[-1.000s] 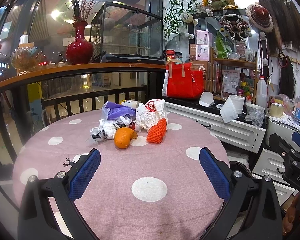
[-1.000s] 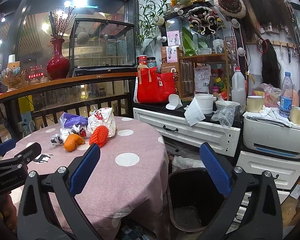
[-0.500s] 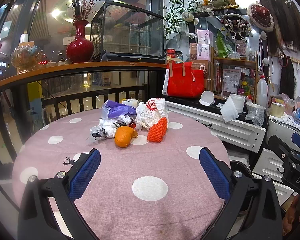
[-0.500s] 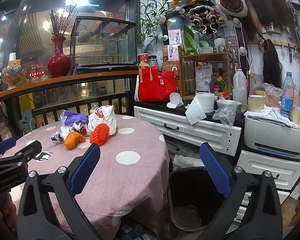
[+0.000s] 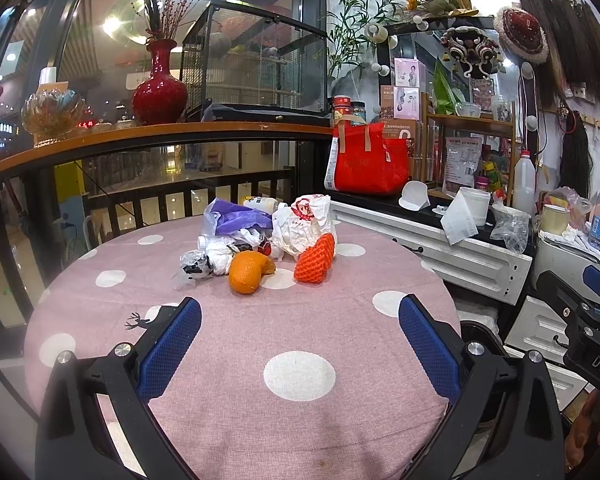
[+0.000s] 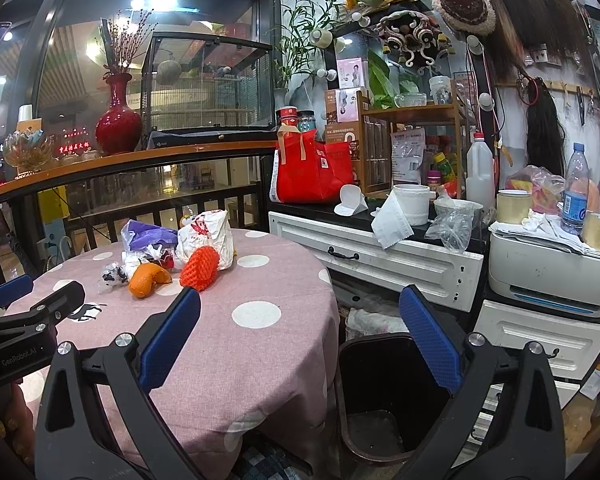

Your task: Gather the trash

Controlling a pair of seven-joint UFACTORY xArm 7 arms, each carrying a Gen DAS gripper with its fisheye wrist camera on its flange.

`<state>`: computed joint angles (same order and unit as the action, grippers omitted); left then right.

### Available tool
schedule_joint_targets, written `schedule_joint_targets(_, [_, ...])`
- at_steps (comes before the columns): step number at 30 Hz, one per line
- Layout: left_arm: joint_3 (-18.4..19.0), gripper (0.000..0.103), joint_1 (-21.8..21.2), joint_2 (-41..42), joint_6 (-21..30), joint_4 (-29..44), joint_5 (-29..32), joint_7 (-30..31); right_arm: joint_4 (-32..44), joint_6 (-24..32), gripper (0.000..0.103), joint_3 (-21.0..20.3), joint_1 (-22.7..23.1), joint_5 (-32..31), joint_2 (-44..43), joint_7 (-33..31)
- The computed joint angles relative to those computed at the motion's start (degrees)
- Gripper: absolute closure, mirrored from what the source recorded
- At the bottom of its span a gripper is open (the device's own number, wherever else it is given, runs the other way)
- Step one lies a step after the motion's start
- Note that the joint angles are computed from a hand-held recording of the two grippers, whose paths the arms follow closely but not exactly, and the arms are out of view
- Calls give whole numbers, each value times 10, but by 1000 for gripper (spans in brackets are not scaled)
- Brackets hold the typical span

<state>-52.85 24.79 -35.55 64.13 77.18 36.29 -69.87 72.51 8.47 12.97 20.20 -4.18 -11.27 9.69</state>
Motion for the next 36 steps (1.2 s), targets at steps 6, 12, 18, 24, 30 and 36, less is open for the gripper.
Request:
schedule_joint_targets(6, [-1, 6, 0, 2, 1, 1, 1, -1, -1, 0, 5, 2, -2, -4, 0, 3])
schedule_joint_targets(12, [3, 6, -7, 1, 1, -6, 0, -6, -1, 3, 5, -1, 3, 1, 1, -1])
schedule_joint_targets(18, [10, 6, -20, 2, -1, -16, 5, -14, -2, 2, 5, 0, 2, 0, 0, 0])
schedule_joint_targets(24, [15, 6, -34, 8, 4, -19, 12, -22, -1, 6, 5, -2, 4, 4, 0, -5])
schedule_joint_targets(30, [24, 6, -54, 23, 16, -19, 22, -28, 8, 22, 5, -2, 5, 6, 7, -10])
schedule_joint_targets(36, [56, 6, -102, 60, 42, -16, 25, -29, 46, 87, 5, -11, 23, 34, 37, -54])
